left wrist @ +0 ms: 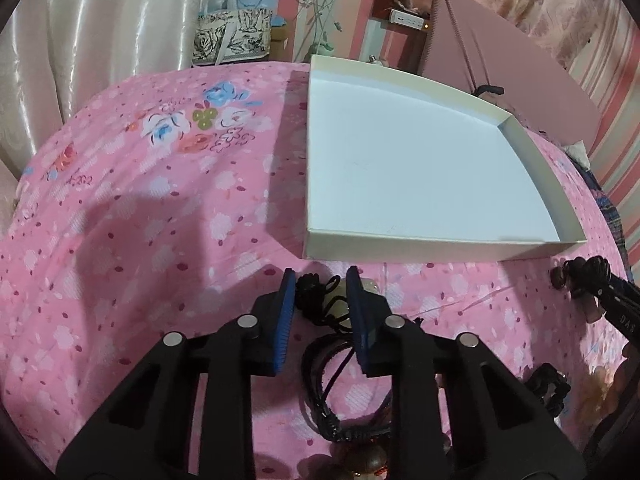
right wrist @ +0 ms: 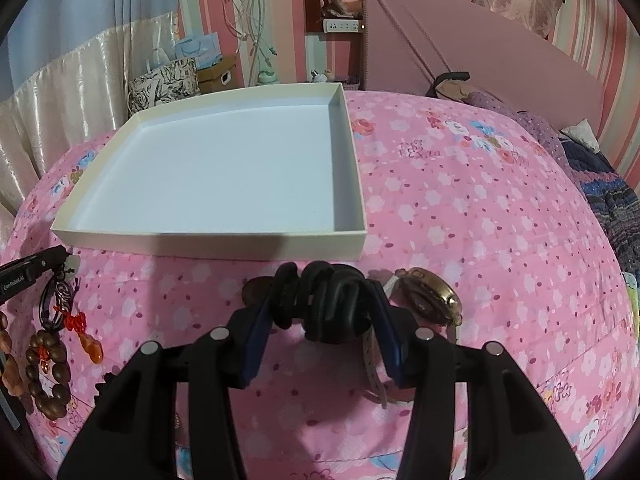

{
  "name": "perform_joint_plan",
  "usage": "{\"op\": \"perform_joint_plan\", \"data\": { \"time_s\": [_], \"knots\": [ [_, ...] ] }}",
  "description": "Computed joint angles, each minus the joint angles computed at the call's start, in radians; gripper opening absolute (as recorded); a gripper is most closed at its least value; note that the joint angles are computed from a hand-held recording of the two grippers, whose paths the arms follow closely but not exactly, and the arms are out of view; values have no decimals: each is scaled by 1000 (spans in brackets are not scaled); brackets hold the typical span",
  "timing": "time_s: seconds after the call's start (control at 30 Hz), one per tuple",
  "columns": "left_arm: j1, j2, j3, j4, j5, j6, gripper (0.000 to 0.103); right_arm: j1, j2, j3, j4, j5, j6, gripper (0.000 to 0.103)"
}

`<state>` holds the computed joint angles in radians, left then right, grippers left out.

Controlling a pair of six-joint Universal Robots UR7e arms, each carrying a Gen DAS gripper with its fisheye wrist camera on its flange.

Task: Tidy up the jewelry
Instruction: 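Grasp the black claw clip with right gripper while left grasps the jade-pendant cord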

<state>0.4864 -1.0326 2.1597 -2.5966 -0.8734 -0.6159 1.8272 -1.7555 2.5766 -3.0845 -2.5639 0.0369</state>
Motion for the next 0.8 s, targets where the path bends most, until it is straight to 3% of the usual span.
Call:
{"op": "perform_joint_plan", "data": {
  "time_s": [0.03, 0.27, 0.53, 0.8],
  "knots": [
    [-4, -2, 0, 6, 9, -2, 11, 2, -2, 0, -2, 0, -6, 48],
    [-5, -21, 9, -18, -21, 2, 11, 20, -30, 1, -26, 39, -45, 48],
    [-35, -65, 25, -64, -23, 5, 11, -5, -91, 0, 9, 116, -50, 48],
    [-70, -51, -16, -25, -17, -1, 11, 16, -88, -22, 70, 89, -29, 48]
  ]
}}
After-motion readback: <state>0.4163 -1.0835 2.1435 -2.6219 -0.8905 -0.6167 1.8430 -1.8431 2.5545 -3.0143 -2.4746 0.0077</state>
